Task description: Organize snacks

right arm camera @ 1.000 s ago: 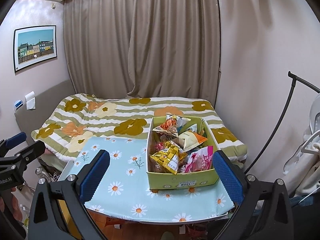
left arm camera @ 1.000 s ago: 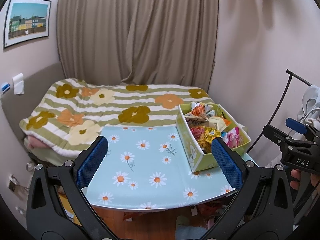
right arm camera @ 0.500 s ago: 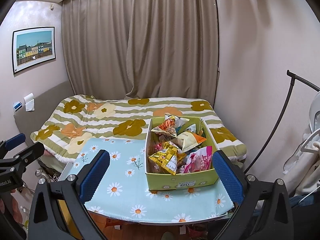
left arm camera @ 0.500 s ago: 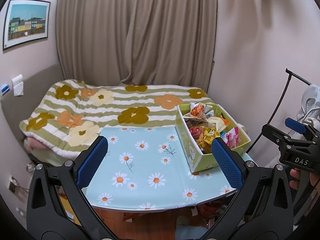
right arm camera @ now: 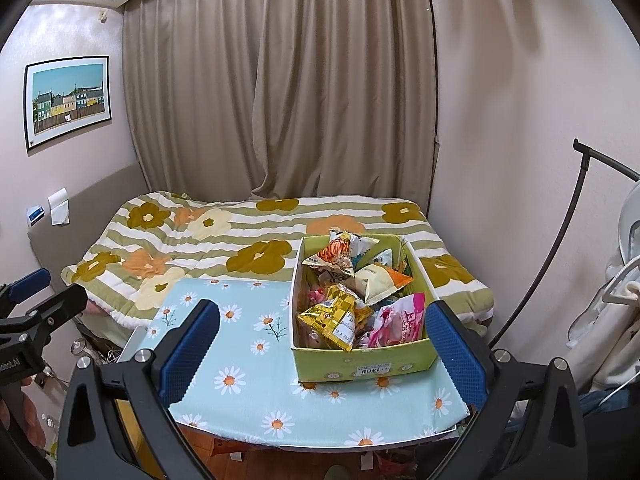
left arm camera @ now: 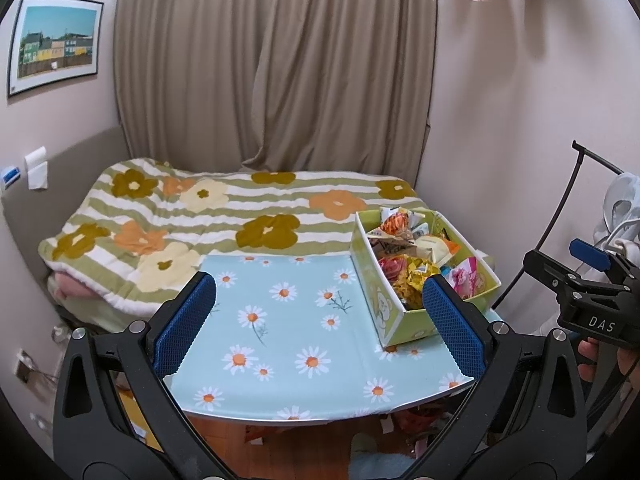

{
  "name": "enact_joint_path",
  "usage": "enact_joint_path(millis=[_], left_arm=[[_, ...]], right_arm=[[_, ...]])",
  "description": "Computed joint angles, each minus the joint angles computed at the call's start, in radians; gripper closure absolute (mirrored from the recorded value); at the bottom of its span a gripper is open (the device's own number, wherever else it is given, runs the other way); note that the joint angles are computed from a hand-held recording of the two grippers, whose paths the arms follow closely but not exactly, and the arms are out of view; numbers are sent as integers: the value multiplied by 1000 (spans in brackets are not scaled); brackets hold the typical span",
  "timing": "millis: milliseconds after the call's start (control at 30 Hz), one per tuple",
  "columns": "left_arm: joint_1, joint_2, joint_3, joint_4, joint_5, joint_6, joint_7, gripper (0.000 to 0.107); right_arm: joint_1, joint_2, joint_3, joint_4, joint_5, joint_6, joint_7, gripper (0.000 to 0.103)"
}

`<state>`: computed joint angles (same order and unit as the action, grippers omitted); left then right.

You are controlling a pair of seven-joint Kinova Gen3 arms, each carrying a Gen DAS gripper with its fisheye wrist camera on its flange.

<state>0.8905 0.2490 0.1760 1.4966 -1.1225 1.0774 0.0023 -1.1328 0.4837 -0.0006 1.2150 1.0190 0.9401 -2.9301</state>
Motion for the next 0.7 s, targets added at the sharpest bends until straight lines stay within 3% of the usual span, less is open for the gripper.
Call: enact_joint_path(millis=[367, 567, 700], left_arm=[[21, 9, -5, 0, -37, 43, 34, 5], [45, 51, -8, -35, -53, 121, 27, 5], [50, 47, -21, -7, -69, 99, 58, 5]], right_arm=[[-1, 2, 1, 0, 2, -1, -4, 1], [-2, 2, 0, 0, 2, 0, -3, 1], [-1, 5, -1, -6, -2, 4, 2, 1]])
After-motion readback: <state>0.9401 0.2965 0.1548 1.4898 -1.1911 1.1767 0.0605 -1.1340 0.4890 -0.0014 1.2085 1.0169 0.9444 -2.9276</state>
